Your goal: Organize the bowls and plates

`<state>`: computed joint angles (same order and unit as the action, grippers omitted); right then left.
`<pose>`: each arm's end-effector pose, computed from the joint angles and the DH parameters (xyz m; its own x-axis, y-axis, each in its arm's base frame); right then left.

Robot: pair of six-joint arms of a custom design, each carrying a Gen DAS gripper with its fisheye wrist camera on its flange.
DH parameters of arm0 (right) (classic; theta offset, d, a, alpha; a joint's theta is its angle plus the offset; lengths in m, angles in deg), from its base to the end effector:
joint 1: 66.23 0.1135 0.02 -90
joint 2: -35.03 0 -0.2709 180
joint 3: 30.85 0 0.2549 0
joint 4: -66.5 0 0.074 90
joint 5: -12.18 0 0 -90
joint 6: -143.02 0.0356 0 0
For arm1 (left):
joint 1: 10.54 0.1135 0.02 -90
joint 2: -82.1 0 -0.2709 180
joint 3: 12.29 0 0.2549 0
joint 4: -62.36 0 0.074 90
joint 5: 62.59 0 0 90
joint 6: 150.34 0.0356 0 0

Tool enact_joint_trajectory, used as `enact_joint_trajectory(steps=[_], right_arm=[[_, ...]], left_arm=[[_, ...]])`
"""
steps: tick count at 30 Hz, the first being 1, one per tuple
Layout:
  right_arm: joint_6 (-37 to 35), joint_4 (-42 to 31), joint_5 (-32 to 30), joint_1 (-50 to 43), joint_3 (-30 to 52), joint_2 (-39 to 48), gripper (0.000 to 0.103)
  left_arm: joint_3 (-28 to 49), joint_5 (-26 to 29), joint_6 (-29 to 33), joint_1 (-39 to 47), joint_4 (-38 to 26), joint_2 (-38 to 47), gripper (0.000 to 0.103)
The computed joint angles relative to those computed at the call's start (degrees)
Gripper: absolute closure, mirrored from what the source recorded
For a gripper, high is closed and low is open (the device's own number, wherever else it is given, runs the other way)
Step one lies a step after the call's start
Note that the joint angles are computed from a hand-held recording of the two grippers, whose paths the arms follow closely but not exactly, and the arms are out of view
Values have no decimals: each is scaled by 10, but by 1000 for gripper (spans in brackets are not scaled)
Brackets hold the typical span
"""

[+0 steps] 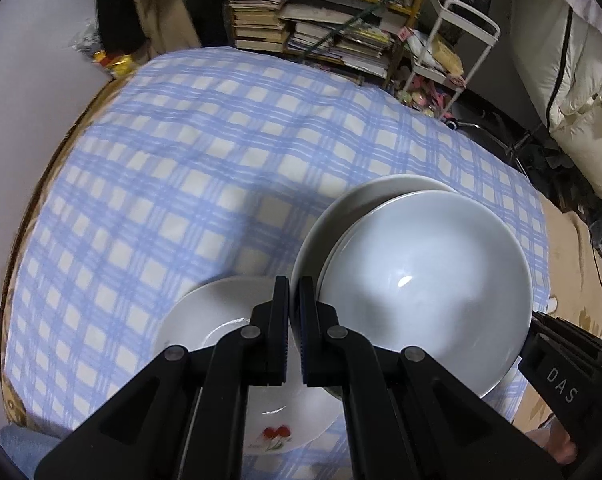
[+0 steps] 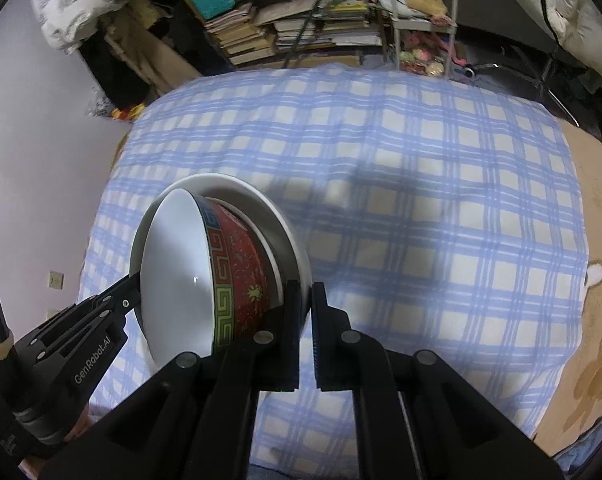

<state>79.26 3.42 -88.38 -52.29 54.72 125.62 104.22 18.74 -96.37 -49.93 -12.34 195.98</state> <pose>0.3064 0.0828 0.2609 -0.9418 0.2141 -0.2594 0.1262 0.9398 0.3174 0.3264 -0.2611 0.2690 -0.9426 0.0216 -0.3333 0.0458 0.9968 -0.0651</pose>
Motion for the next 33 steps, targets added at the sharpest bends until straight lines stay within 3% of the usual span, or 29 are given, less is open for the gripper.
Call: enact_joint_trajectory(steps=[11, 20, 28, 33], right_arm=[[75, 39, 4, 127, -29, -18, 94], [90, 61, 26, 186, -44, 28, 94], [105, 90, 15, 193, -68, 58, 94], [76, 81, 13, 191, -56, 67, 94]], left_arm=[[-219, -35, -22, 28, 32, -173, 101], [-371, 0, -49, 56, 108, -225, 101], [-409, -5, -38, 55, 149, -211, 100], [-427, 3, -25, 64, 171, -222, 100]])
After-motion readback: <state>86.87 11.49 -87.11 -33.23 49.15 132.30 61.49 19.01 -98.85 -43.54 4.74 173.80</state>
